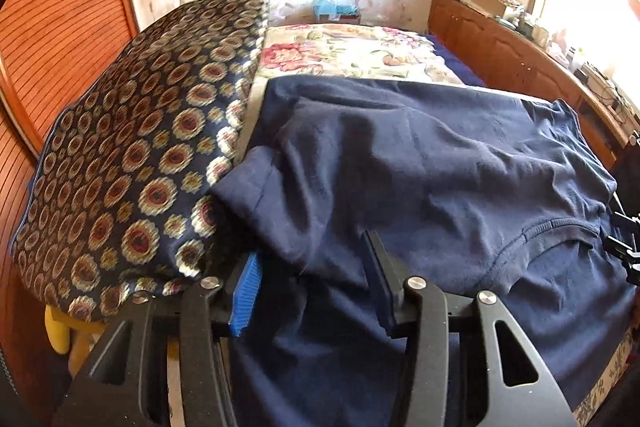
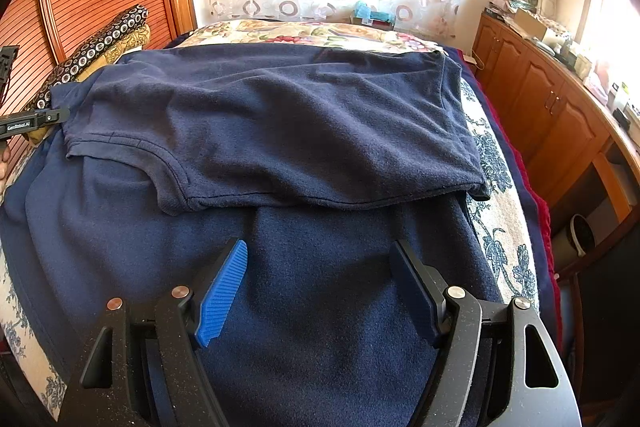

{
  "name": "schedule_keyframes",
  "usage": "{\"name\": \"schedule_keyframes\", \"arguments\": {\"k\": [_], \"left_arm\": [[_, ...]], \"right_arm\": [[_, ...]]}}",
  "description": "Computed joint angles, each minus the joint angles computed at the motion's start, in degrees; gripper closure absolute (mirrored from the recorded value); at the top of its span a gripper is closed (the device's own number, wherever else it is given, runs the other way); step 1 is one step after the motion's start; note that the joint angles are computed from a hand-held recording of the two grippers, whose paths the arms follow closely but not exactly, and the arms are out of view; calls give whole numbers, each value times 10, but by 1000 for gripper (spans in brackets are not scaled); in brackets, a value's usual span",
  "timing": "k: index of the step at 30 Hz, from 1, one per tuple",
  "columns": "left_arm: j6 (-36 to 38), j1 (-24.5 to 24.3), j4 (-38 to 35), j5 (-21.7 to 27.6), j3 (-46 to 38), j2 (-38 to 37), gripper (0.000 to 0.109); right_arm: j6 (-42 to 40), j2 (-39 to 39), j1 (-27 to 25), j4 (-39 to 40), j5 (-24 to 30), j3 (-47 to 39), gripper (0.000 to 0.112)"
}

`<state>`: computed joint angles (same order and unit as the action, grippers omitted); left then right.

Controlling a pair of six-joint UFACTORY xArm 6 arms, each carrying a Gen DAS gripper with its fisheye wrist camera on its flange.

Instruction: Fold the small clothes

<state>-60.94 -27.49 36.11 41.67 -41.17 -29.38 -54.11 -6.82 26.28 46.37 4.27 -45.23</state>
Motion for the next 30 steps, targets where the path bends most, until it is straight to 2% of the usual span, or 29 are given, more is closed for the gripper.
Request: {"name": "schedule_keyframes", "arguments": {"k": [1,2,11,17,24,26,28,30], "left_arm": [[-8,0,13,-10,-1,2,91],[-15,-1,28,-12,-4,4,98],[-25,-9,71,-3,-38,8,103],[-69,-39,111,-13,-28,-28,104],[-76,-61,132,-8,-41,-33,104],[-79,-64,134,-7,-41,-31,104],[-79,-66,134,-2,-42,-30,104],[-84,-67,136,-3,-39,-32,104]], "right_arm": [[-1,0,-1,0,0,0,37],[-1,0,-1,1,1,0,37],[0,0,0,0,0,0,37],[6,0,0,-6,-2,1,37],[29,-2,-3,-19,-7,4,37],[-16,-5,-6,44,-2,-2,37],[-73,-14,-17,118,24,-10,37],[-91,-22,-35,139,54,-14,46]]}}
